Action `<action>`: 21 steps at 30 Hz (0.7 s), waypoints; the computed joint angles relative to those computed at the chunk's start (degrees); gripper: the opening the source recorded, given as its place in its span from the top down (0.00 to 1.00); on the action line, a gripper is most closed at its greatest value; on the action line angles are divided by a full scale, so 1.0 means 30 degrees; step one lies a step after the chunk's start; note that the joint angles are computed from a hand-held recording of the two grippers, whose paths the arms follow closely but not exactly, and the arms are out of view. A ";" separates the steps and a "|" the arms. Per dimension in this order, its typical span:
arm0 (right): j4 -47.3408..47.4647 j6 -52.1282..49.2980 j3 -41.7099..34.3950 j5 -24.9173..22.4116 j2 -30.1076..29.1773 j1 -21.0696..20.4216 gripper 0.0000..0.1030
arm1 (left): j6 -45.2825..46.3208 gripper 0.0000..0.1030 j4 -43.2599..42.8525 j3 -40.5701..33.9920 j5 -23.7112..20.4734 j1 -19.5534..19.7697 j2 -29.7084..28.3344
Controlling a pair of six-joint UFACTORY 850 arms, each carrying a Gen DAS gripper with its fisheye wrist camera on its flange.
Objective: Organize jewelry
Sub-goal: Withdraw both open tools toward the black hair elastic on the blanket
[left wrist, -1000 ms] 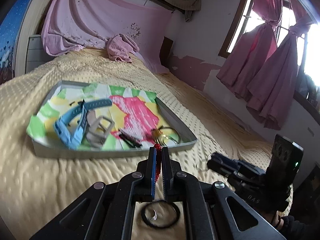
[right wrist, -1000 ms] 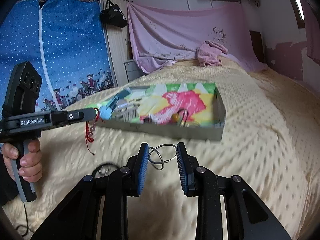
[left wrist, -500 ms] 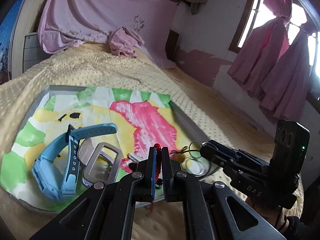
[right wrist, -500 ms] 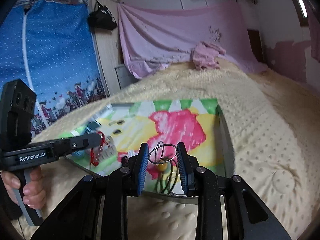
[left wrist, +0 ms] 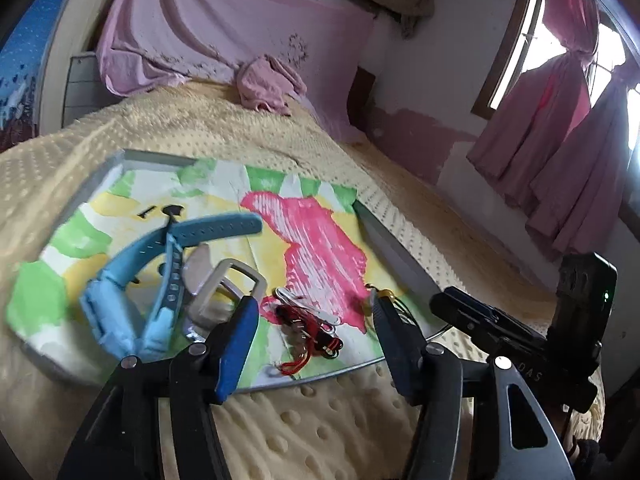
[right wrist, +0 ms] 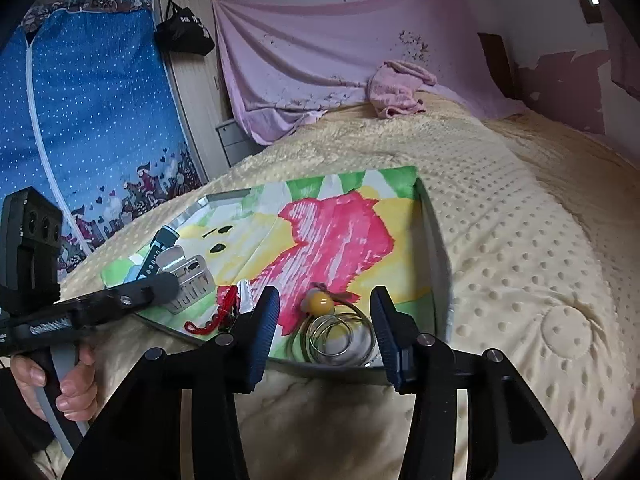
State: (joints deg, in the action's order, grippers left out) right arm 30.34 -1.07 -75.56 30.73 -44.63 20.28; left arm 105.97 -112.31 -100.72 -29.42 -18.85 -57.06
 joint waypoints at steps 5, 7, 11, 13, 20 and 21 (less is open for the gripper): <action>0.0920 -0.0298 0.1975 0.2720 0.1179 0.0737 0.51 | 0.7206 0.24 -0.6377 0.3296 -0.0393 -0.0152 0.1970; 0.1285 -0.0406 0.2733 0.3922 0.1668 0.1083 0.43 | 0.9650 0.20 -0.8869 0.4740 -0.1130 -0.0152 0.2826; 0.2104 -0.0638 0.4229 0.6356 0.2707 0.1962 0.39 | 1.2494 0.08 -1.2026 0.6880 -0.2420 -0.0125 0.4217; 0.2771 -0.1124 0.4813 0.7598 0.3124 0.2534 0.29 | 1.4117 0.03 -1.3737 0.8155 -0.3218 -0.0173 0.5029; 0.4599 -0.2695 0.6008 0.9944 0.4204 0.4272 0.16 | 1.7947 0.00 -1.7658 1.1367 -0.5284 -0.0333 0.6896; 0.4827 -0.2908 0.6136 1.0205 0.4294 0.4541 0.16 | 1.8367 0.00 -1.8097 1.1754 -0.5448 -0.0373 0.7106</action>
